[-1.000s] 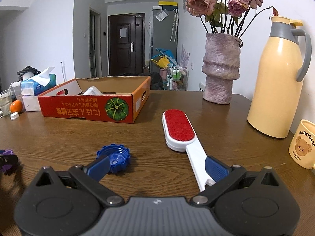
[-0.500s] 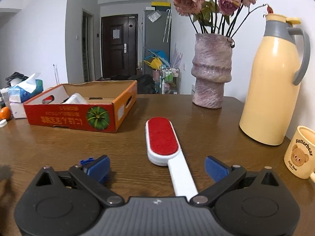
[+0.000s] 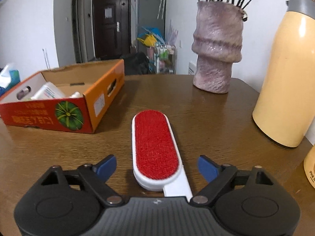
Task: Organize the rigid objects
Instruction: 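Grasp the purple cap with the left tool while the right tool grasps the red lint brush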
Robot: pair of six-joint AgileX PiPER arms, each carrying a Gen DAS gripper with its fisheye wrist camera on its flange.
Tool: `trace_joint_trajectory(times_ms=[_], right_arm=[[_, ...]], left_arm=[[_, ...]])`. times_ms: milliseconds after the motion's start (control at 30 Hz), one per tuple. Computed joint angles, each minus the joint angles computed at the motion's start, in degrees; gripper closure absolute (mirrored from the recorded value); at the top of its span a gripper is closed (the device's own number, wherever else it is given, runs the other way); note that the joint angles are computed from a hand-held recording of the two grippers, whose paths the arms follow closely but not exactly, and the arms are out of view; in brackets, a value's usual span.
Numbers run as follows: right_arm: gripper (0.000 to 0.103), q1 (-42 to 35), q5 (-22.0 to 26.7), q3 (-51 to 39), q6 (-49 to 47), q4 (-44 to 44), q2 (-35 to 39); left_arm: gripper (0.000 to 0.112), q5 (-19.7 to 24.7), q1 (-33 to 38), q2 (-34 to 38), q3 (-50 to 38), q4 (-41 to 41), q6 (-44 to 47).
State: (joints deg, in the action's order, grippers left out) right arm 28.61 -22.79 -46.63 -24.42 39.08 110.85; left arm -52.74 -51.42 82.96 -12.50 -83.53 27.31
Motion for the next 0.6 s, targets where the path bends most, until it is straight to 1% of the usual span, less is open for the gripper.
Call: trace_joint_trajectory(times_ms=[67,167,233,267,300,367,433,500,600], right_arm=[[0.02,0.43,0.74,-2.16,-4.17,4.67,1.32],[0.026,-0.53,2.5,-3.22,-2.67,3.56,1.97],[0.028,-1.03,3.69,-3.74,-2.81,3.76,2.31],[0.034,-1.15,4.32,-4.11,-4.04,4.95,2.57],[0.04,-1.36,4.76,-4.15,-3.25,4.12,2.81],[0.048,-1.48,3.91,-2.96,1.03,-0.5,2.4],[0.048,-1.13,3.03,-1.93,2.81,-2.3,2.02],[0.048,-1.41,2.42,-0.63,8.22,-7.67,1.35],[0.048,-1.35,0.14,1.36,12.98,-12.1,-0.26]], left_arm=[[0.058,0.48,0.75,0.48,-0.23,0.89,-0.18],[0.058,1.58,2.11,0.8,0.04,2.52,-1.12],[0.058,2.36,3.12,0.61,0.3,3.49,-1.64],[0.058,2.5,3.29,0.55,0.46,3.77,-1.9],[0.058,2.63,3.47,0.51,0.55,3.96,-2.03],[0.058,2.61,3.38,0.37,0.68,3.85,-1.96],[0.058,2.34,2.97,0.34,0.77,3.62,-1.89],[0.058,2.08,2.51,0.24,0.74,3.25,-1.67],[0.058,1.7,2.12,-0.27,0.9,3.02,-1.56]])
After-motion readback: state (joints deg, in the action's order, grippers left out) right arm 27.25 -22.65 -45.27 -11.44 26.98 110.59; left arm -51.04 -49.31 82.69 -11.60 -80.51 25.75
